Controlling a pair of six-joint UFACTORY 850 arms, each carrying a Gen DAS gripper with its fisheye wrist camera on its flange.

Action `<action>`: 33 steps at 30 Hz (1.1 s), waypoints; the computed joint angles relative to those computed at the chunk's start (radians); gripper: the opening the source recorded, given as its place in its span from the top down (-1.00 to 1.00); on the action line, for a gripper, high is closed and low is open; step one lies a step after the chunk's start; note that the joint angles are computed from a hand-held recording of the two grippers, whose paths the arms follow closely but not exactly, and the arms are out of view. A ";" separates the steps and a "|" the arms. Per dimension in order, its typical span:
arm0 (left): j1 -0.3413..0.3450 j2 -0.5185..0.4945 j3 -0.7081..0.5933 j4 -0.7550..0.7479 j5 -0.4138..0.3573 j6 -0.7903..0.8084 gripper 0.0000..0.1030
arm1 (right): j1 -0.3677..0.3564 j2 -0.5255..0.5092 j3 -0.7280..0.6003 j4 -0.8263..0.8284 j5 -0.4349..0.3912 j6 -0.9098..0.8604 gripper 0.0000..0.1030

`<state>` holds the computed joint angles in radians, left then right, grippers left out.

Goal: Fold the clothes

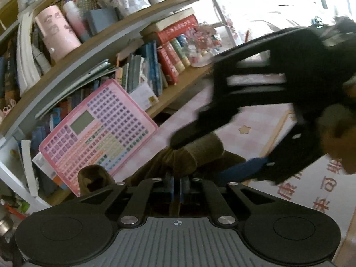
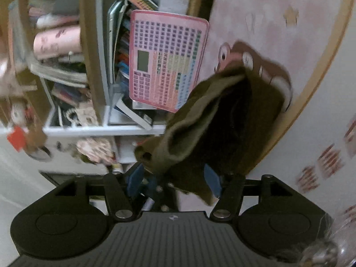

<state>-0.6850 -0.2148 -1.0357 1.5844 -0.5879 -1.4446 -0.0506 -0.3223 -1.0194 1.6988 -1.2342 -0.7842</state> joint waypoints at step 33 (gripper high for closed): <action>0.215 0.478 0.433 0.157 0.078 -0.909 0.72 | 0.268 0.027 -0.309 -0.599 0.170 -0.294 0.79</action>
<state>-0.4698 0.2629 -0.6032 1.7416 -0.5102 -2.3533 0.2174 -0.2954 -1.3288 1.1002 -1.0640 -1.0779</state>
